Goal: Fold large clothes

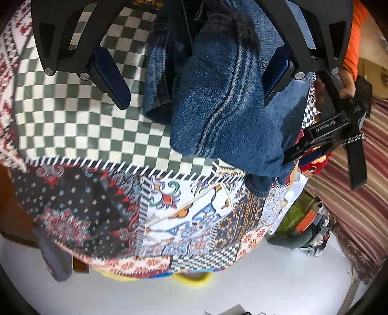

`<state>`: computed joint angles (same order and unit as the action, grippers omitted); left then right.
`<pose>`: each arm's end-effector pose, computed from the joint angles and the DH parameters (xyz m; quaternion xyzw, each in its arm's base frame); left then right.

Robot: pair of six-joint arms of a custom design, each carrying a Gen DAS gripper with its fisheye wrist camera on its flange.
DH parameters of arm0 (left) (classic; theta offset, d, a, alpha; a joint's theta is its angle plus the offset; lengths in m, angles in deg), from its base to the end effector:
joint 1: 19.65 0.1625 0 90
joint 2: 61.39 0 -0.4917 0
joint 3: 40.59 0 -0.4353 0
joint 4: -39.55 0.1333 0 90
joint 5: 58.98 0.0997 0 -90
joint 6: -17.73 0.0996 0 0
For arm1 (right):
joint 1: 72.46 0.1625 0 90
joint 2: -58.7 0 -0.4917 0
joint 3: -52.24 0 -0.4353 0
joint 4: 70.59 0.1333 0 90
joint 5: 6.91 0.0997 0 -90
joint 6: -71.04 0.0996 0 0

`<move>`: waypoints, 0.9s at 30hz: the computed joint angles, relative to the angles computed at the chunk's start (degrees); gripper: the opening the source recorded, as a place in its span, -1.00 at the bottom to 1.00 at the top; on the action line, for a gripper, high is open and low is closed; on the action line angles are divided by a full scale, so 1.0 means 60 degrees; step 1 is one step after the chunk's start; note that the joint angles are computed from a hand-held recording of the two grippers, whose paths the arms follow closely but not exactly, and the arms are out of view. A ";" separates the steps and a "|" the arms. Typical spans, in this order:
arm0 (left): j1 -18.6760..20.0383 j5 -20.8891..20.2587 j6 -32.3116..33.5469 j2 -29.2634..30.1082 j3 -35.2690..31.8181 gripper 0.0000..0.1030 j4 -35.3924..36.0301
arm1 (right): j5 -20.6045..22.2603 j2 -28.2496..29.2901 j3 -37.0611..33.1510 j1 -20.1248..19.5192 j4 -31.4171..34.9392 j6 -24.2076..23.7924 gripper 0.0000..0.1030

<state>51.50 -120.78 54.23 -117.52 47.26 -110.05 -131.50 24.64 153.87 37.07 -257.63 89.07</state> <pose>-0.0792 -0.7903 0.3109 0.3852 0.8609 -0.1946 0.2695 0.3065 -0.6346 0.0132 -0.0635 -0.9243 0.3225 0.1940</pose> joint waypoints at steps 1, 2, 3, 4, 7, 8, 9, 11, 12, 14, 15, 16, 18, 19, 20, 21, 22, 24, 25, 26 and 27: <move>-0.0055 0.0032 0.0255 -0.0086 0.0146 1.00 -0.0249 | -0.0186 -0.0037 0.0010 0.0084 0.0039 -0.0033 0.96; -0.0097 0.0038 0.0429 -0.0171 0.0269 1.00 -0.0435 | -0.0444 -0.0068 0.0009 0.0200 0.0061 -0.0076 0.96; -0.0134 -0.0007 0.0554 -0.0284 0.0379 1.00 -0.0538 | -0.0584 -0.0102 0.0042 0.0279 0.0024 -0.0120 0.96; -0.0165 -0.0073 0.0583 -0.0396 0.0459 1.00 -0.0530 | -0.0699 -0.0152 0.0100 0.0360 -0.0034 -0.0174 0.96; -0.0191 -0.0407 0.0423 -0.0831 0.0662 1.00 -0.0207 | -0.1073 -0.0301 0.0276 0.0645 -0.0050 -0.0241 0.96; -0.0186 -0.0531 0.0330 -0.0985 0.0700 1.00 -0.0010 | -0.1210 -0.0335 0.0330 0.0753 -0.0058 -0.0283 0.96; -0.0184 -0.0627 0.0268 -0.1114 0.0756 1.00 0.0133 | -0.1311 -0.0365 0.0399 0.0855 -0.0089 -0.0346 0.96; -0.0140 -0.0862 0.0156 -0.1407 0.0851 1.00 0.0495 | -0.1477 -0.0379 0.0509 0.1072 -0.0176 -0.0546 0.96; -0.0128 -0.0921 0.0122 -0.1503 0.0909 1.00 0.0591 | -0.1487 -0.0381 0.0594 0.1188 -0.0286 -0.0668 0.96; -0.0050 -0.1094 0.0013 -0.1779 0.1011 1.00 0.1013 | -0.1406 -0.0387 0.0738 0.1301 -0.0348 -0.0657 0.96; -0.0015 -0.1160 -0.0049 -0.1859 0.1047 1.00 0.1183 | -0.1297 -0.0395 0.0830 0.1343 -0.0336 -0.0605 0.96; 0.0043 -0.1251 -0.0173 -0.1951 0.1060 1.00 0.1476 | -0.1240 -0.0383 0.0884 0.1364 -0.0299 -0.0549 0.96; 0.0204 -0.1451 -0.0524 -0.2080 0.1009 1.00 0.2150 | -0.1114 -0.0333 0.0970 0.1353 -0.0208 -0.0418 0.96; 0.0286 -0.1478 -0.0731 -0.2137 0.1019 1.00 0.2433 | -0.1035 -0.0301 0.1010 0.1321 -0.0160 -0.0350 0.96; 0.0372 -0.1555 -0.0870 -0.2186 0.1065 1.00 0.2612 | -0.0916 -0.0263 0.1071 0.1256 -0.0128 -0.0244 0.96; 0.0448 -0.1613 -0.0977 -0.2199 0.1069 1.00 0.2798 | -0.0819 -0.0225 0.1100 0.1166 -0.0036 -0.0095 0.96; 0.0535 -0.1653 -0.1128 -0.2190 0.1054 1.00 0.3046 | -0.0730 -0.0186 0.1096 0.1076 0.0116 0.0067 0.96; 0.0708 -0.1742 -0.1536 -0.2102 0.0960 1.00 0.3614 | -0.0500 -0.0106 0.1048 0.0860 0.0493 0.0394 0.96; 0.0805 -0.1855 -0.1738 -0.2021 0.0861 1.00 0.3948 | -0.0326 -0.0075 0.1030 0.0730 0.0618 0.0436 0.96; 0.0911 -0.2065 -0.1933 -0.1953 0.0772 1.00 0.4157 | -0.0143 -0.0040 0.1018 0.0601 0.0648 0.0433 0.96; 0.1041 -0.2402 -0.2279 -0.1840 0.0600 1.00 0.4440 | 0.0118 -0.0018 0.1017 0.0439 0.0628 0.0418 0.96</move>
<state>57.75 -135.19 40.55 -128.56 50.86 -83.41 -130.79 24.53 159.97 39.71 -253.87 91.58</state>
